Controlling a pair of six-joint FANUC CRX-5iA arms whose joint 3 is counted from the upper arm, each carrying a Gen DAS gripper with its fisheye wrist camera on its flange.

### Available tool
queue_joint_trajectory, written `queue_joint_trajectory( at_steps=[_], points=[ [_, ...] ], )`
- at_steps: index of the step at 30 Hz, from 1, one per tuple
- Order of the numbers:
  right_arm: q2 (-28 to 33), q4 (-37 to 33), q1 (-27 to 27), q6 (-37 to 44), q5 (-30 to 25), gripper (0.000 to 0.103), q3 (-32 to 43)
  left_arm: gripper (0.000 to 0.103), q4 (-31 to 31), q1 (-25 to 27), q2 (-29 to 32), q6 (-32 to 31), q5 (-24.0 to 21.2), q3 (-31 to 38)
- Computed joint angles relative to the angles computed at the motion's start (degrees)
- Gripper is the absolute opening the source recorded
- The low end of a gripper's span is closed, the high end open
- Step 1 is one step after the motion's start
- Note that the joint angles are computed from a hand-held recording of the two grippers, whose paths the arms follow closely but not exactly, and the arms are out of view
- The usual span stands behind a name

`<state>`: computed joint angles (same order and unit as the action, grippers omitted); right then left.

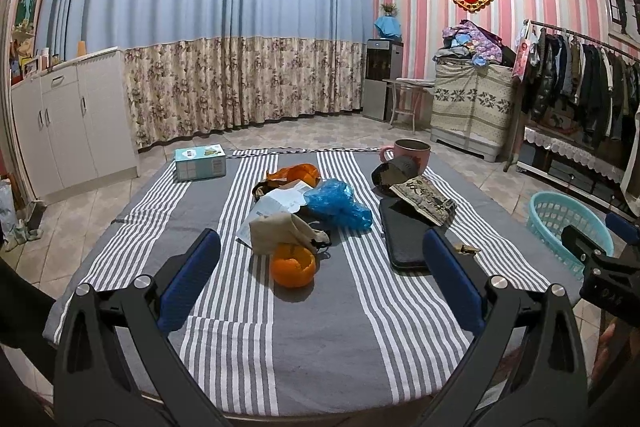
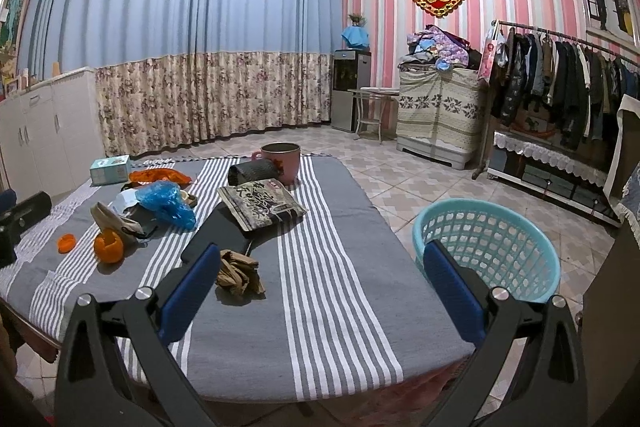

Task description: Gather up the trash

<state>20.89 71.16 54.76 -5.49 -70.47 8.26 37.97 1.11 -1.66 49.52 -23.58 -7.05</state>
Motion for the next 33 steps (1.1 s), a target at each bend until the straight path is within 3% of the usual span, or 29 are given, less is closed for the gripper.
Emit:
queue_joint_trajectory(
  at_steps=[18, 29, 33],
  points=[
    [1.8, -1.9, -0.9, 2.8, -0.3, 0.099, 2.6, 0.098, 1.9, 0.2, 2.4, -2.7, 0.0, 0.6],
    [5.3, -8.2, -2.0, 8.2, -2.7, 0.099, 8.9, 0.097, -9.7, 1.9, 11.5, 9.0, -8.0, 13.9],
    [6.7, -13.1, -2.8, 11.1, -1.7, 0.099, 11.8, 0.090, -13.5, 2.0, 16.2, 11.9, -11.8, 20.6]
  ],
)
